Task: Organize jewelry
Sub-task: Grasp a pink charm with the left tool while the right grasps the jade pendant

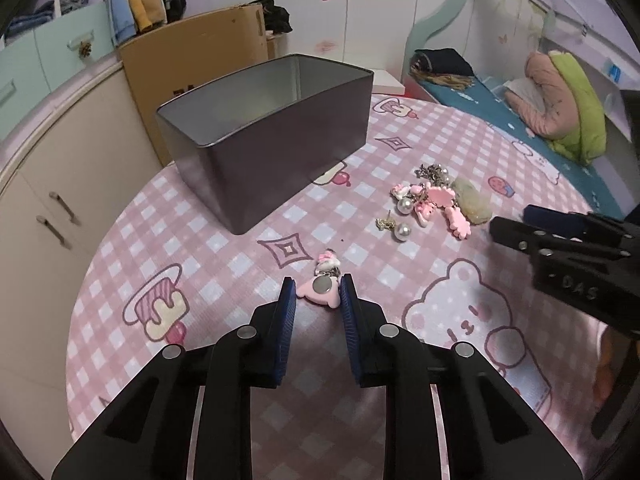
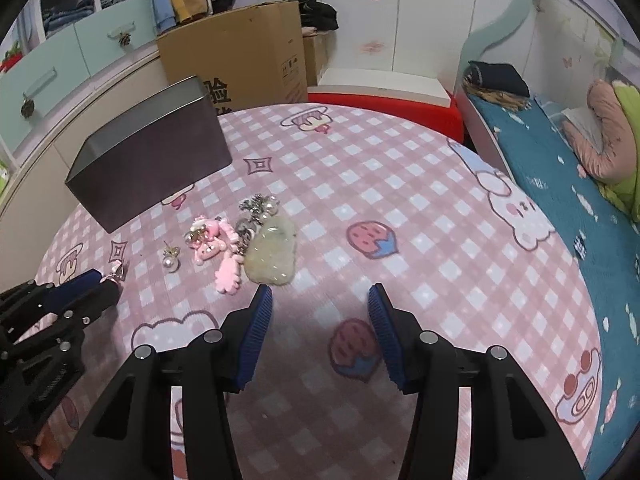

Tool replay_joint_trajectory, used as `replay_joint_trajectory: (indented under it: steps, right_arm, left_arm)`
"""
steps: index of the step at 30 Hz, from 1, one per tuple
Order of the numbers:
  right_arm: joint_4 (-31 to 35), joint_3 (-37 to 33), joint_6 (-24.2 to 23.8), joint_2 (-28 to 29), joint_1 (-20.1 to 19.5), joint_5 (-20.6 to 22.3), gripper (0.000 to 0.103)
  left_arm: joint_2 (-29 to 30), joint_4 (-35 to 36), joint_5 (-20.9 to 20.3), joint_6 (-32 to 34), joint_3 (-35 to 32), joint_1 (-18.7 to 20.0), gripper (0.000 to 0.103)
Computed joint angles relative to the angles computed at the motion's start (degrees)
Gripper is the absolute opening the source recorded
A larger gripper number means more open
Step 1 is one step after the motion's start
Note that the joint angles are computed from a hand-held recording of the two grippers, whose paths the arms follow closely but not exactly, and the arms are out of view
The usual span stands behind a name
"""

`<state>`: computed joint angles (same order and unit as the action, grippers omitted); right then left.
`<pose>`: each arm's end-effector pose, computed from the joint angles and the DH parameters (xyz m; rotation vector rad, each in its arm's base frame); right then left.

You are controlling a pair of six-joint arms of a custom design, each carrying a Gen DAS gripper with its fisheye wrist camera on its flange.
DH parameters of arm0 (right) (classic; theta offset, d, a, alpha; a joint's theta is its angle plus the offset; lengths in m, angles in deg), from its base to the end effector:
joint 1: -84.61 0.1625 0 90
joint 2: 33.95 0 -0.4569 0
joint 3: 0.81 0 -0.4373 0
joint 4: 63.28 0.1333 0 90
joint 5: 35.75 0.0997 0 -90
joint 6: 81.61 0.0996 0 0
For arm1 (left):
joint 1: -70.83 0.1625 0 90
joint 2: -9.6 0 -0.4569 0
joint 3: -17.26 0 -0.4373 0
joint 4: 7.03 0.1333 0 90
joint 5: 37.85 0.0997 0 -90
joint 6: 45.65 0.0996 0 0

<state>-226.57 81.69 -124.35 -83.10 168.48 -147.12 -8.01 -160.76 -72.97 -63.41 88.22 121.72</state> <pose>0.0110 -0.8059 0.2606 0.6112 -2.3833 0.6205 -0.3411 -0.7600 -0.0885 0.3157 2.2532 -0.7434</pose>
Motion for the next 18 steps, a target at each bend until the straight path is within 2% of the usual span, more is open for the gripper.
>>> replay_joint_trajectory:
  steps: [6, 15, 18]
  right_arm:
    - [0.2, -1.3, -1.0, 1.6, 0.9, -0.5, 0.051]
    - [-1.0, -3.0, -2.4, 3.5, 1.5, -0.8, 0.050]
    - [-1.4, -2.9, -2.7, 3.6, 1.4, -0.3, 0.046]
  left_arm:
    - [-0.9, -1.6, 0.3, 0.2, 0.7, 0.1, 0.023]
    - [-1.5, -2.4, -2.2, -0.1, 1.3, 0.6, 0.023]
    - [-1.9, -2.7, -2.7, 0.0, 1.6, 0.7, 0.023]
